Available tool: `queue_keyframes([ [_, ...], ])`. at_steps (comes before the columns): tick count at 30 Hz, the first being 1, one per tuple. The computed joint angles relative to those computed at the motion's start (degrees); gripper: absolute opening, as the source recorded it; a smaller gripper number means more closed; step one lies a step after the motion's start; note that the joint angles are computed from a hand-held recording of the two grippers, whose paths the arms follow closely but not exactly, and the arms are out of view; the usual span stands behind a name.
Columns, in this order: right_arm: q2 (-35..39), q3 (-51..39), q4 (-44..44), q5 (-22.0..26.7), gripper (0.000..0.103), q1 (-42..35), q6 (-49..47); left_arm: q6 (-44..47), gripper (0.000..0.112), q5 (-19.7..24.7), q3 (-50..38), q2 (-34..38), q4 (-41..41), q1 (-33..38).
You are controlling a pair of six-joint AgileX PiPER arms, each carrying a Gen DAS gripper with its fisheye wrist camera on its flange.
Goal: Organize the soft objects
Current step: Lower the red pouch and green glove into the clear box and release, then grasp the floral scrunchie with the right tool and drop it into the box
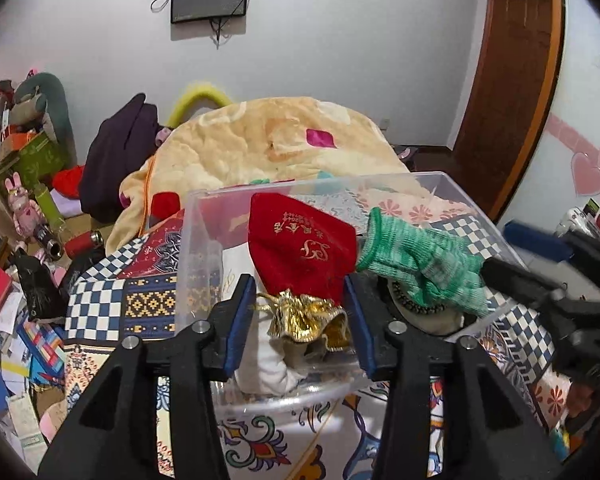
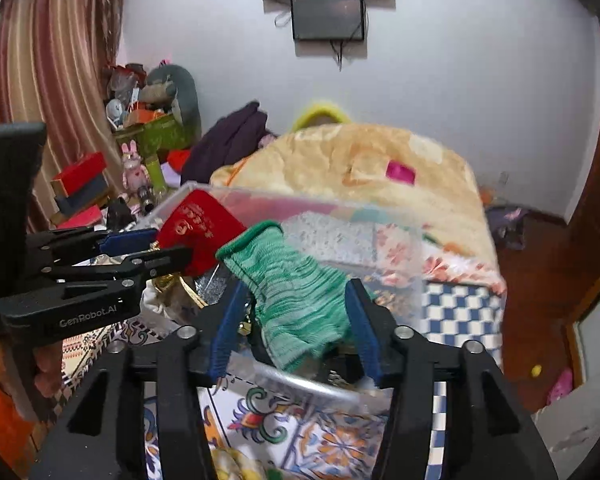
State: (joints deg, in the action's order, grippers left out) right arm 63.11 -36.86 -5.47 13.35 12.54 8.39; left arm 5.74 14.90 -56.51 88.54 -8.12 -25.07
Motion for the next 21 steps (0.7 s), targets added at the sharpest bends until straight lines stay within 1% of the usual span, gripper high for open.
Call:
queue_keyframes([
  [1,-1.63,0.50,-0.42,0.37,0.056,-0.18,0.23,0.25,0.049,-0.30,0.63,-0.91,-0.01,-0.08],
  [2,-3.87,1.04,1.45,0.92,0.059,-0.80,-1.83,0.79,0.052,-0.69,1.43,-2.06,-0.32,-0.15],
  [3,-5.69,1.51,3.77,1.38,0.064,-1.58,-4.36,2.09,0.055,-0.99,2.22,-3.29,-1.45,-0.10],
  [5,-9.26,2.58,3.88,1.98,0.071,-2.27,-4.46,6.43,0.058,-1.25,3.83,-5.99,-5.46,0.15],
  [7,-12.64,3.82,7.43,2.98,0.077,-3.44,-8.14,9.24,0.061,-1.64,5.37,-8.49,-7.83,0.16],
  [8,-13.50,4.34,7.38,3.09,0.082,-3.36,-8.05,9.52,0.063,-1.93,6.33,-9.96,-7.77,0.02],
  [9,-14.73,5.12,6.68,3.47,0.085,-3.20,-7.35,9.51,0.065,-2.10,7.00,-11.05,-7.52,-0.08],
  [10,-15.39,5.74,5.23,3.72,0.085,-2.68,-5.90,9.67,0.065,-2.55,8.21,-12.62,-7.45,-0.23],
  [11,-15.96,6.48,3.28,4.30,0.085,-1.82,-4.00,9.39,0.067,-2.89,9.15,-13.81,-7.11,-0.35],
  [12,-16.19,7.08,3.09,4.56,0.085,-1.40,-3.64,8.91,0.068,-3.29,10.43,-15.30,-6.63,-0.52],
  [13,-16.31,8.09,5.20,4.83,0.086,-1.30,-5.41,7.87,0.068,-3.49,11.44,-16.50,-5.69,-0.82],
  [15,-15.63,9.56,6.04,4.97,0.096,-0.18,-5.22,8.22,0.068,-3.60,13.57,-18.87,-6.13,-0.95],
  [16,-15.55,10.72,5.02,4.62,0.097,0.61,-3.54,8.03,0.069,-3.73,14.60,-19.93,-6.01,-0.94],
  [18,-14.88,12.82,4.66,4.28,0.098,2.08,-2.11,7.21,0.069,-4.49,17.10,-22.09,-5.63,-1.10],
  [20,-13.42,14.49,4.82,3.94,0.098,3.56,-1.29,11.89,0.072,-4.60,19.15,-23.48,-10.60,-0.47],
  [21,-12.34,15.23,4.43,3.51,0.098,4.22,-0.64,11.88,0.073,-4.54,19.91,-23.92,-10.71,-0.39],
])
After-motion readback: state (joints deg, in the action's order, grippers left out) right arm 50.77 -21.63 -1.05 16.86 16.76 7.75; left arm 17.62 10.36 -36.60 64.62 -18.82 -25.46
